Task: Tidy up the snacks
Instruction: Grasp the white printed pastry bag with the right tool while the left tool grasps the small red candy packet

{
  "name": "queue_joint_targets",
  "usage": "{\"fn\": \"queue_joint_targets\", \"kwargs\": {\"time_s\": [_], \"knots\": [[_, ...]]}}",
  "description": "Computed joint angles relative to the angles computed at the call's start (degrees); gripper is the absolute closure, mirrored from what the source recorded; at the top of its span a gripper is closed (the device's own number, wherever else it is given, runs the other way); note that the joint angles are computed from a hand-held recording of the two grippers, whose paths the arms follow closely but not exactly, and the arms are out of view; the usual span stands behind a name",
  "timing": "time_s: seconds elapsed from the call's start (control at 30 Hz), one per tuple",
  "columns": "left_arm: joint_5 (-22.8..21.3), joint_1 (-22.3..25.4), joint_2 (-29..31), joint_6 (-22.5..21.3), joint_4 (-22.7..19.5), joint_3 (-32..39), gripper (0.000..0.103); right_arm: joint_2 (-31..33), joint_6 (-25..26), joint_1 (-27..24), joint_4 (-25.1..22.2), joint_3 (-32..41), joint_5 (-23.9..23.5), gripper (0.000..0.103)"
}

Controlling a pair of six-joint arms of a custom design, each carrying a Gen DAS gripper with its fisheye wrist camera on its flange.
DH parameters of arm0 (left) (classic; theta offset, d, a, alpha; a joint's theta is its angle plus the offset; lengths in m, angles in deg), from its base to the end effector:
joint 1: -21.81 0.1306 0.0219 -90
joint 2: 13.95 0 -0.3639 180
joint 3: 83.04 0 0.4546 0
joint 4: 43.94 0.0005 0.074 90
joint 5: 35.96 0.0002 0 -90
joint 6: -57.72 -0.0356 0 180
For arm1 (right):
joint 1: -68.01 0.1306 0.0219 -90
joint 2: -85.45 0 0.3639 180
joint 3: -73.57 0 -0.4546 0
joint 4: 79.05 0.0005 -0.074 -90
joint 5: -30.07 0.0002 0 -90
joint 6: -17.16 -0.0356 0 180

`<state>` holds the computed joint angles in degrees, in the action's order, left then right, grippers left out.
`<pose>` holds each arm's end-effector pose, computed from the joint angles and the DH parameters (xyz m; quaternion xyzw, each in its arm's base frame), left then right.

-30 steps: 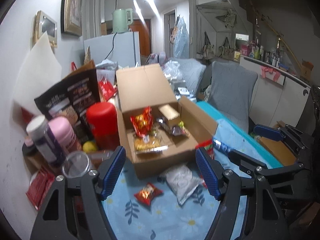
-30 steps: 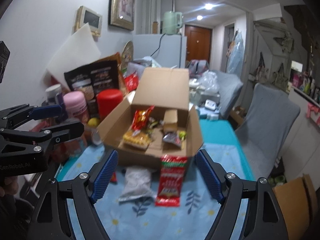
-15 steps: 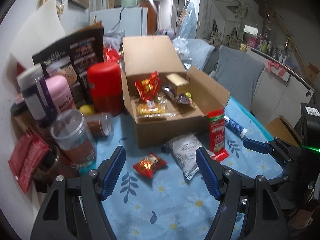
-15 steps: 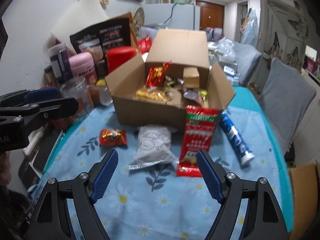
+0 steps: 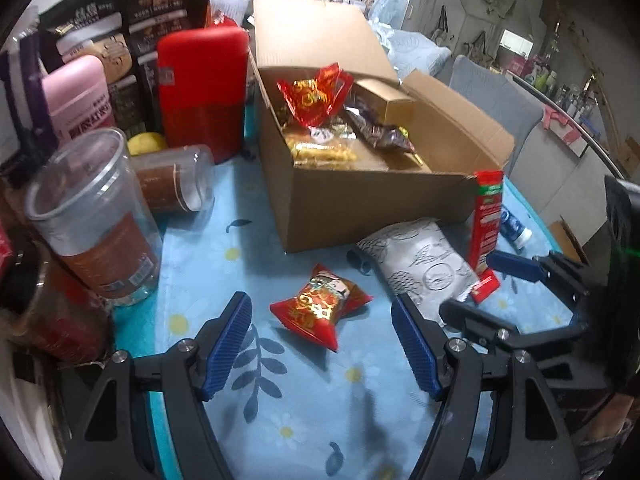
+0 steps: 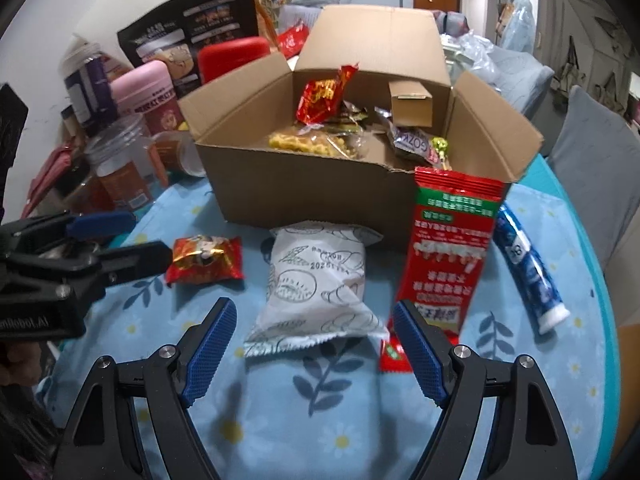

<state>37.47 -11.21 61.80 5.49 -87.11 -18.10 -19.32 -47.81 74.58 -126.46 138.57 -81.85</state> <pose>0.3761 -0.2329 0.3105 -0.0835 0.9384 -0.0655 0.3288 0.4293 0.0623 0.3112 -0.3077 0.8928 0.1363 0.2993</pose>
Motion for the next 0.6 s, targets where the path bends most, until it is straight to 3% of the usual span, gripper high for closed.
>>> {"fn": "queue_joint_targets", "kwargs": {"time_s": [0.47,0.5,0.6], "knots": [[5.48,2.95,4.09,-7.29,3.26,0.68,0.031,7.23,-0.59,3.13,0.29,3.37,3.97,0.022],[6.17,3.06,4.33,-7.33,3.71,0.62,0.032,7.52,-0.54,3.23,0.24,3.44,4.28,0.022],[7.73,3.42,5.5,-7.03,3.79,1.03,0.052,8.27,-0.76,3.3,-0.28,3.63,4.76,0.022]]}}
